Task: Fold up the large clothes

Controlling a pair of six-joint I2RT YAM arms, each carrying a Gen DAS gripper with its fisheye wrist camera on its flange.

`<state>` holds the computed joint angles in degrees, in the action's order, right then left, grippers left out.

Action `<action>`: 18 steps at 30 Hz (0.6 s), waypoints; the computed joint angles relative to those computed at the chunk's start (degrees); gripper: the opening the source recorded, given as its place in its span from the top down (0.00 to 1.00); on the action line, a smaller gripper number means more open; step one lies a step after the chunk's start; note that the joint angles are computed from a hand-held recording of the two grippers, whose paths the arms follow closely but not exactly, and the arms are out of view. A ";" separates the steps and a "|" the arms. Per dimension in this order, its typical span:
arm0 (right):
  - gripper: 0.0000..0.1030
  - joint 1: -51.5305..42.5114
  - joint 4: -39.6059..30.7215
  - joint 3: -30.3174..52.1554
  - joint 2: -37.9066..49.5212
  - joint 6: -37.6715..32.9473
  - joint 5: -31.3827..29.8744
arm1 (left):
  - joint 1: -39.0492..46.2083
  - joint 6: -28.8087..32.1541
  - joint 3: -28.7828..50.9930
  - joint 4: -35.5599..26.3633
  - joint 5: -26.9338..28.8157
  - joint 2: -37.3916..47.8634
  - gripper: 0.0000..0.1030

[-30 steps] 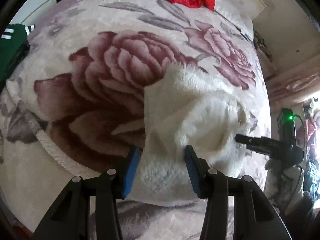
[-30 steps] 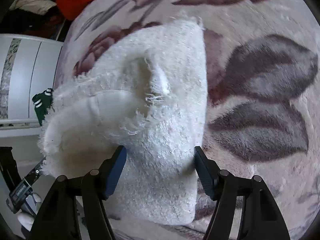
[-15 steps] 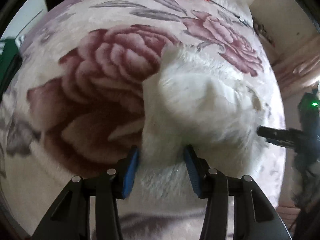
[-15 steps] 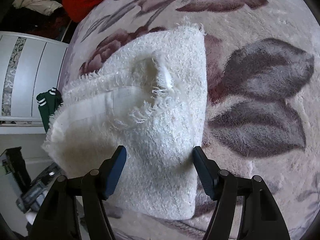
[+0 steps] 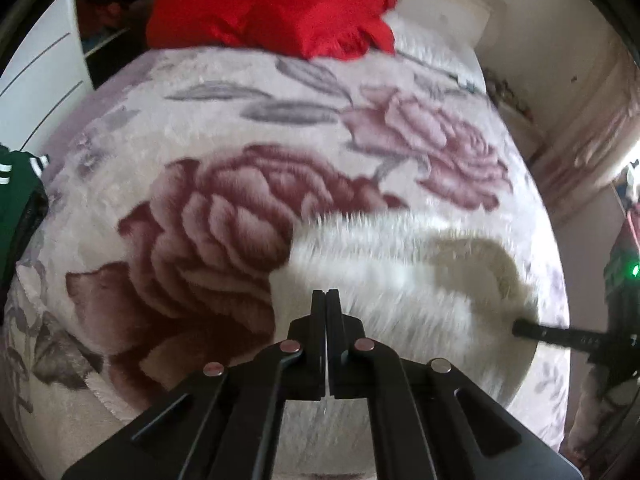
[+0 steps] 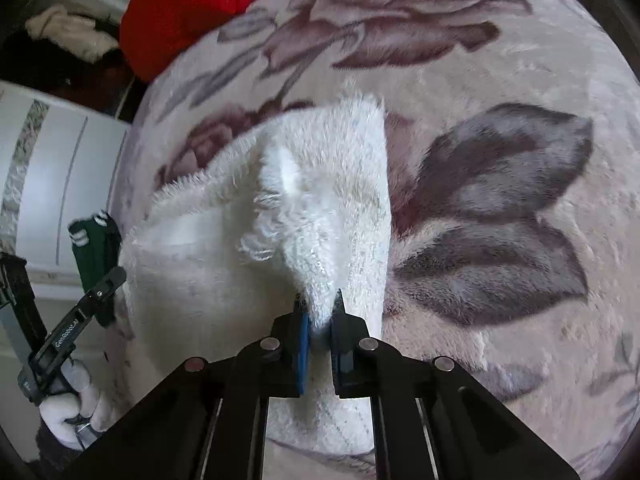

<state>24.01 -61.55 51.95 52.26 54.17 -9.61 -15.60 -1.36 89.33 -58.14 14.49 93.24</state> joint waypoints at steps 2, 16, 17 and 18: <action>0.91 -1.28 -0.41 0.36 -0.86 -0.24 -1.40 | 1.34 -0.99 0.62 0.76 0.25 0.65 1.00; 0.54 -7.97 3.98 -5.30 4.04 -7.80 -11.78 | 5.56 -0.69 -2.15 -6.02 10.55 7.85 0.95; 0.54 -7.46 4.40 -5.43 4.93 -8.00 -11.81 | 6.38 -0.92 -1.62 -7.15 11.58 7.92 0.95; 0.54 -6.93 4.86 -5.67 5.62 -7.80 -11.77 | 7.15 -1.43 -1.62 -7.80 12.40 7.37 0.95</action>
<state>17.08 -56.69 46.28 57.88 46.37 -21.38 -8.45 -2.79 87.72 -65.95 26.89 100.62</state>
